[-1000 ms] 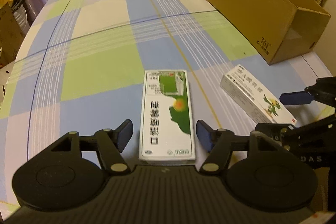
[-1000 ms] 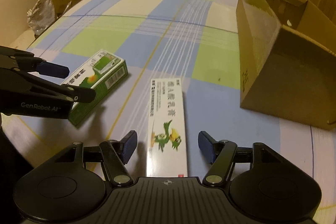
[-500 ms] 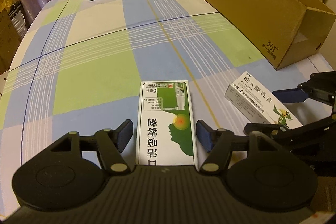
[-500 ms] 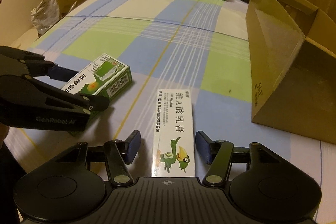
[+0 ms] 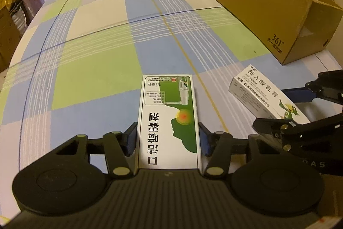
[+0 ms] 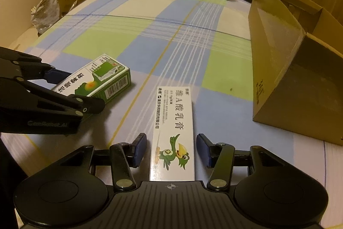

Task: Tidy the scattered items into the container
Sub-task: 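Lift both boxes with both tools and hold them above the table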

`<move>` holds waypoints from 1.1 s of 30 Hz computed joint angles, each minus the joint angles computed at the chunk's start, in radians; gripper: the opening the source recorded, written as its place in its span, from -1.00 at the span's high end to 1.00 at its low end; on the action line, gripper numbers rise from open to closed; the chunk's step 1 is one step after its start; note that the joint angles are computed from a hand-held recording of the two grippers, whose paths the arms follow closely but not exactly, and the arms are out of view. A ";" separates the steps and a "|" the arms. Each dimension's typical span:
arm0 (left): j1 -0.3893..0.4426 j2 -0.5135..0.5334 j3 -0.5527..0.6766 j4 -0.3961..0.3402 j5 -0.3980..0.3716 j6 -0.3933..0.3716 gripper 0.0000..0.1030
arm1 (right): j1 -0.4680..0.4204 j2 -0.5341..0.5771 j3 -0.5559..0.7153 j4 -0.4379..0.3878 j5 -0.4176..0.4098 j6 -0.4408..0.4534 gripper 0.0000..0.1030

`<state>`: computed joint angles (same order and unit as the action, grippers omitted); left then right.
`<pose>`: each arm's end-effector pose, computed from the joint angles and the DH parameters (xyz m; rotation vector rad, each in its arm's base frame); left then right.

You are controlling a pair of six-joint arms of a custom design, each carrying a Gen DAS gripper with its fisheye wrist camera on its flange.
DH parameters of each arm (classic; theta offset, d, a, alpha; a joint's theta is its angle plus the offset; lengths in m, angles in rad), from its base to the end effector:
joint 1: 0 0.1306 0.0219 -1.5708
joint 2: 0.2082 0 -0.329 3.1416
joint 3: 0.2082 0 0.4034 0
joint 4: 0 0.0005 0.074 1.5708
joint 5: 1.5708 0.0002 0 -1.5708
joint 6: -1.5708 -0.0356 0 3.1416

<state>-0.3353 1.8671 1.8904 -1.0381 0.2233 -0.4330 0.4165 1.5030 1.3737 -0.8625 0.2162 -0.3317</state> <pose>0.6029 -0.2190 0.3356 1.0375 2.3476 -0.2515 0.4855 0.2059 0.3132 -0.0255 2.5279 0.0198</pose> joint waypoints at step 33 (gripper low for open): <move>-0.002 -0.136 -0.151 0.022 0.035 0.022 0.01 | 0.036 -0.106 -0.049 -0.028 0.067 -0.059 0.31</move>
